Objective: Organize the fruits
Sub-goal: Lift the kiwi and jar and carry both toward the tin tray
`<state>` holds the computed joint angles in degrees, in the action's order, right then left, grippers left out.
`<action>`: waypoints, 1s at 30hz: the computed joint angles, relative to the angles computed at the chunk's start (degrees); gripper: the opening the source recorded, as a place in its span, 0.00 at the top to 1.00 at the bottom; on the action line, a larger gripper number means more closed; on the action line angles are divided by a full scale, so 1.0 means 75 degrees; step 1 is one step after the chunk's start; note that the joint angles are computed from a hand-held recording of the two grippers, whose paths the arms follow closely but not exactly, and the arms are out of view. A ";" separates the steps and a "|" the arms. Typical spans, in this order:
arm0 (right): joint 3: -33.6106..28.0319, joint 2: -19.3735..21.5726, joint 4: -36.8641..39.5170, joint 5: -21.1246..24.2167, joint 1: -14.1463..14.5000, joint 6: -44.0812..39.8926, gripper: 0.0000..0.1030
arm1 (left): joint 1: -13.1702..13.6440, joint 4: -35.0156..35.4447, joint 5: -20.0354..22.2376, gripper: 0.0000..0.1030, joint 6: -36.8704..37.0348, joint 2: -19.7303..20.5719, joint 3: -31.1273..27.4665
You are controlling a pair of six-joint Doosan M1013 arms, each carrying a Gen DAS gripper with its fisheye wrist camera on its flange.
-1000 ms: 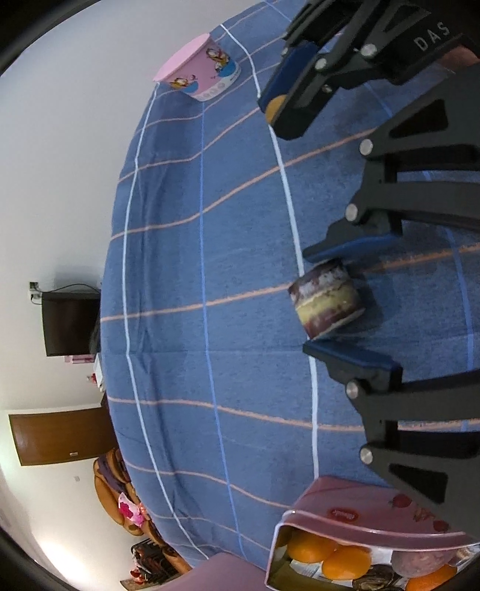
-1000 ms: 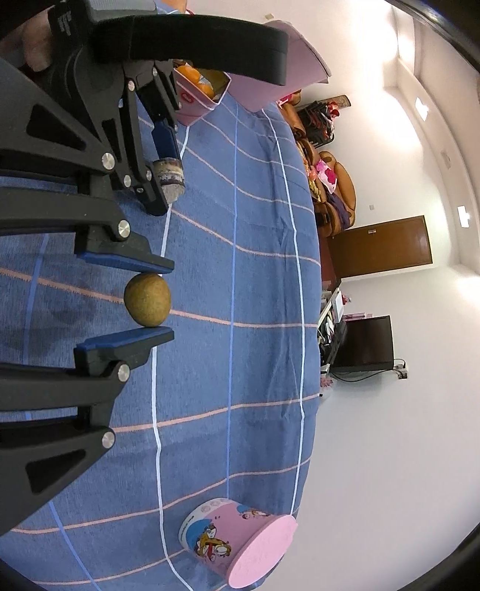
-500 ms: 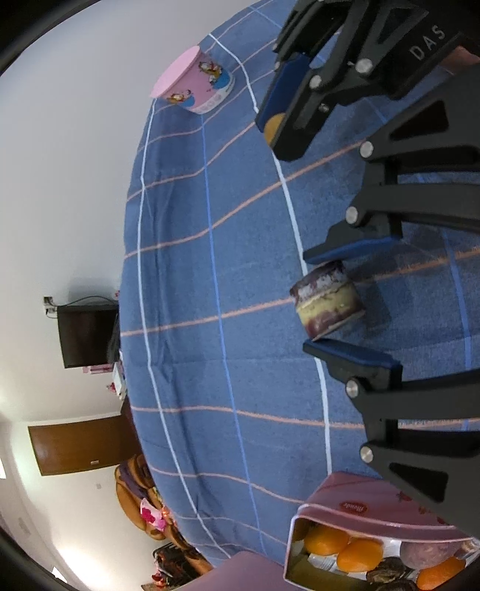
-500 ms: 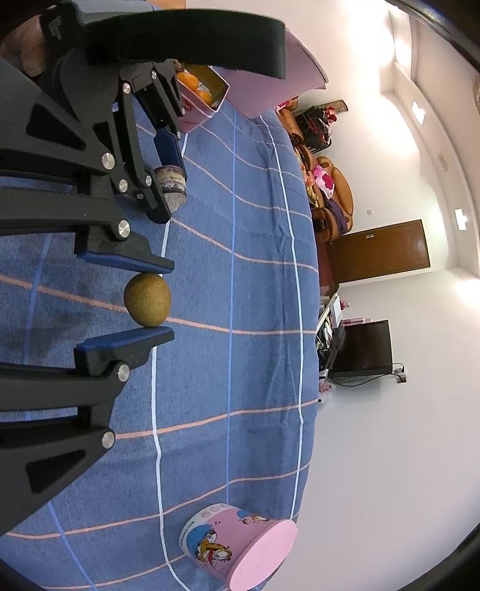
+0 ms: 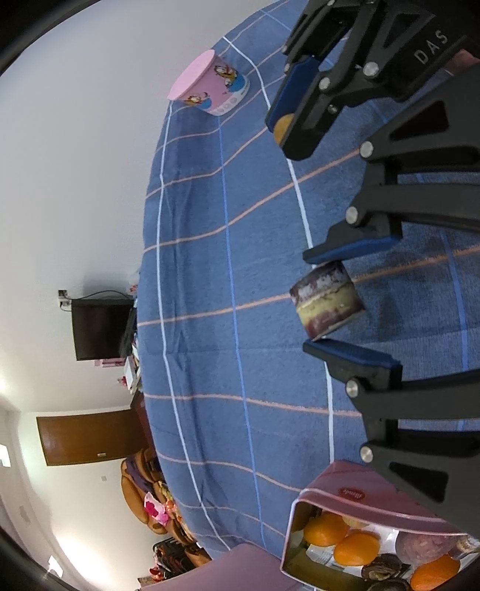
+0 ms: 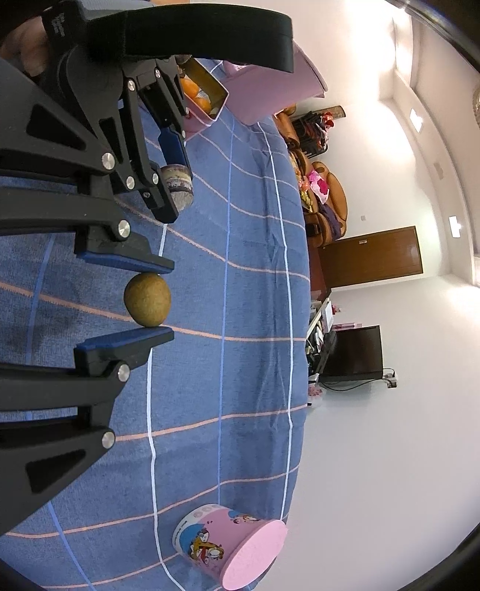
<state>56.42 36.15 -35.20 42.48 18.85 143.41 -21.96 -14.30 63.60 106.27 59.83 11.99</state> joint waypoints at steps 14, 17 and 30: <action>0.0206 -0.0117 -0.0602 -0.0171 0.0090 0.0387 0.69 | 0.0012 -0.0171 -0.1175 0.58 0.0346 -0.0714 0.1430; 0.0237 -0.0133 -0.0734 -0.0195 0.0106 0.0483 0.69 | 0.0007 -0.0174 -0.1401 0.58 0.0407 -0.0830 0.1658; 0.0382 -0.0204 -0.1276 -0.0309 0.0178 0.0859 0.69 | 0.0022 -0.0307 -0.2102 0.58 0.0629 -0.1173 0.2340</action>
